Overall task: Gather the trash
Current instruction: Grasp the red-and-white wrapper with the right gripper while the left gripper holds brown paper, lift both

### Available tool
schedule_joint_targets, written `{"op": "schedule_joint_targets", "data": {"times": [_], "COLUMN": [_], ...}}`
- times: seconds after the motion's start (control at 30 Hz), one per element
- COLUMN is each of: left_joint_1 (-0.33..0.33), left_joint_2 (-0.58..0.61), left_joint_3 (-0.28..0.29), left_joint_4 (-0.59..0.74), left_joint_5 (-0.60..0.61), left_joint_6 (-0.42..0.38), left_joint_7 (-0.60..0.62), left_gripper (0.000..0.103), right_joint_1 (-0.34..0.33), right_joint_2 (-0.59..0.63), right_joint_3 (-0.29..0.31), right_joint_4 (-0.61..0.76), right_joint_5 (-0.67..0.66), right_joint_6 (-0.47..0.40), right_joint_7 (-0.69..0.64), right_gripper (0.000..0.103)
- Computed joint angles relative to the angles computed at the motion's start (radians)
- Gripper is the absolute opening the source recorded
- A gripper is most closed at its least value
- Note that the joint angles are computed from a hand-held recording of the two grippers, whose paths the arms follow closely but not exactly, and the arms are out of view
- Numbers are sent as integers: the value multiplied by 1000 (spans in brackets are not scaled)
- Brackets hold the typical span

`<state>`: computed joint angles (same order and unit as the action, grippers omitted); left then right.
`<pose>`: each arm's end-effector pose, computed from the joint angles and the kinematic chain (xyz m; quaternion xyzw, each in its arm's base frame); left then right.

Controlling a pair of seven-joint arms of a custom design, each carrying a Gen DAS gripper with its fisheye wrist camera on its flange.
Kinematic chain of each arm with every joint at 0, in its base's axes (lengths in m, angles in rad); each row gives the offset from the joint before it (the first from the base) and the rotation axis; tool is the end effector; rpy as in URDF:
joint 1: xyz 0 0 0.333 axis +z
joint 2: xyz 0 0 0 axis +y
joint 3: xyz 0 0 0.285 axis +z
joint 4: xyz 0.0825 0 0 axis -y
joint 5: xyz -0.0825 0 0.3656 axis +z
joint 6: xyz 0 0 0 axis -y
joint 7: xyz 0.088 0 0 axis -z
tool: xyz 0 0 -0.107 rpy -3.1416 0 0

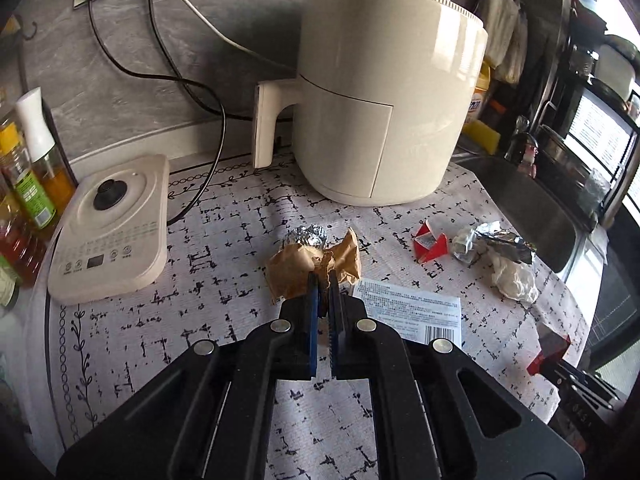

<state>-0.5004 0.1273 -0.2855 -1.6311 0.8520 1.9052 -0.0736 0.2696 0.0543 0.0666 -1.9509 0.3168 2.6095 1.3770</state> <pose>0.4680 -0.3787 0.5503 -0.8216 0.4159 -0.2238 0.3190 0.5660 0.1900 0.4951 -0.7648 0.5611 -0.1028 0.2996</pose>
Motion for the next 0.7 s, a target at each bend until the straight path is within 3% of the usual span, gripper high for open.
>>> {"op": "schedule_joint_targets", "data": {"times": [0.27, 0.7], "left_joint_1": [-55, -258], "left_joint_2": [60, 274], "left_joint_3": [-13, 33], "left_joint_4": [80, 404], "left_joint_5": [29, 67], "left_joint_6": [-37, -145], "left_joint_7": [-25, 14], "left_gripper": [5, 5], "right_joint_1": [-11, -85], "right_joint_2": [-130, -346], "right_joint_3": [-17, -108], "right_joint_4": [-113, -290], "right_joint_5": [186, 241], "right_joint_6": [-10, -71], "right_joint_7": [-202, -318], "right_gripper": [16, 17]}}
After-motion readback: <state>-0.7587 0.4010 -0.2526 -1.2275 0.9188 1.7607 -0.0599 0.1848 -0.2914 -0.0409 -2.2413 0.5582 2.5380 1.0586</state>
